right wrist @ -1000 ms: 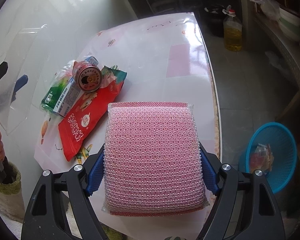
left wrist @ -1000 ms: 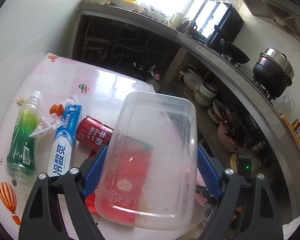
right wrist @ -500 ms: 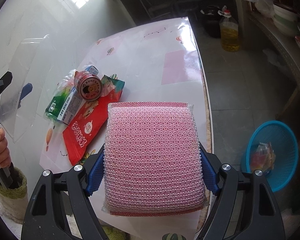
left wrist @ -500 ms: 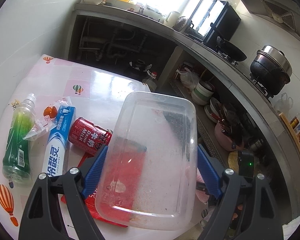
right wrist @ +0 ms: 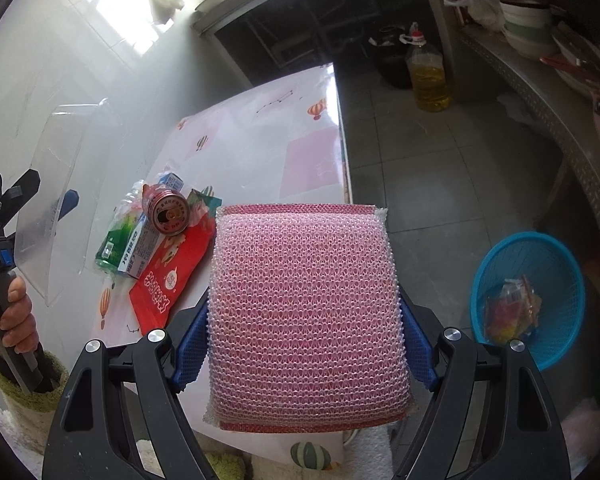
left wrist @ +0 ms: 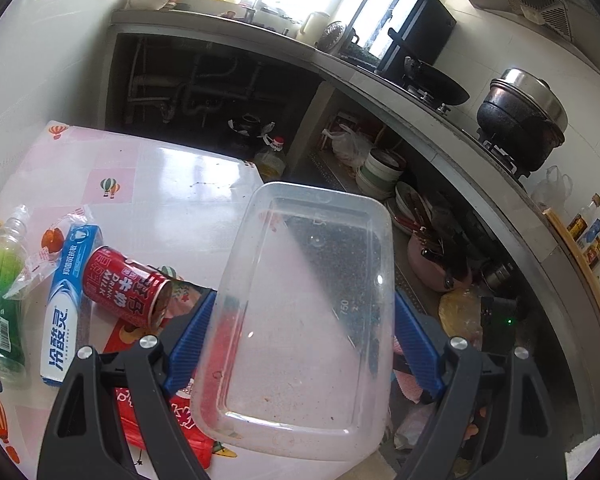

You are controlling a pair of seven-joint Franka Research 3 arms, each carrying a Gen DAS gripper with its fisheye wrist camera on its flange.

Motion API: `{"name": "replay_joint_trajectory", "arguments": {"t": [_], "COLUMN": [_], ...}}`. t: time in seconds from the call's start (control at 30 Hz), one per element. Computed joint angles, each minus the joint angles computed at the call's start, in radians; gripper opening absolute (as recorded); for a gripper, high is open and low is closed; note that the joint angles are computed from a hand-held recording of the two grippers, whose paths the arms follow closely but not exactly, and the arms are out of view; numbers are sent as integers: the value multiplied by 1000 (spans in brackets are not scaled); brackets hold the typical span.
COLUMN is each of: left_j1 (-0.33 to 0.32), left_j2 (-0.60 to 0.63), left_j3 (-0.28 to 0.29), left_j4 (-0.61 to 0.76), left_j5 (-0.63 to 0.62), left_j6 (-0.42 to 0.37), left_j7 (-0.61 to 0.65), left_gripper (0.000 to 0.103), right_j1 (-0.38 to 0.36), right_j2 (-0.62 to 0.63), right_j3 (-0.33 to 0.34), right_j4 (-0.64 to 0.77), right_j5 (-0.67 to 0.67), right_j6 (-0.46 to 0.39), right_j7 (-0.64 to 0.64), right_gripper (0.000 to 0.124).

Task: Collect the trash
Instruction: 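Carry the clear tray and pink sponge in both tools to the wastebasket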

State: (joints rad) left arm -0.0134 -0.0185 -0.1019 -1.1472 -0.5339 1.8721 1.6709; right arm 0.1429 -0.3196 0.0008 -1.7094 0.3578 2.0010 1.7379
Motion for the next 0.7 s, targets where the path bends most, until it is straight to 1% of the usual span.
{"name": "replay_joint_trajectory", "arguments": {"t": [0.23,0.43,0.6,0.7], "left_j1": [-32,-65,-98,-125], "left_j2": [61,137,221,286], "left_j3": [-42,-92,-134,-160], "left_j4": [77,170,269,351], "left_j5": [11,30,58,85], "left_j6": [-17,-41,-84,-120], "left_j7": [-4,-18,-38,-58], "left_gripper": [83,83,83,83], "right_j1": [-43,-85,-119,-140], "right_j2": [-68,-121,-162,-183], "right_j3": [-15,-26,-33,-38], "right_j4": [-67,-126,-175,-203], "right_j5": [-27,-53,-72,-82], "right_j6": [26,37,45,46], "right_j7": [59,122,176,208], "right_gripper": [76,76,76,76]}}
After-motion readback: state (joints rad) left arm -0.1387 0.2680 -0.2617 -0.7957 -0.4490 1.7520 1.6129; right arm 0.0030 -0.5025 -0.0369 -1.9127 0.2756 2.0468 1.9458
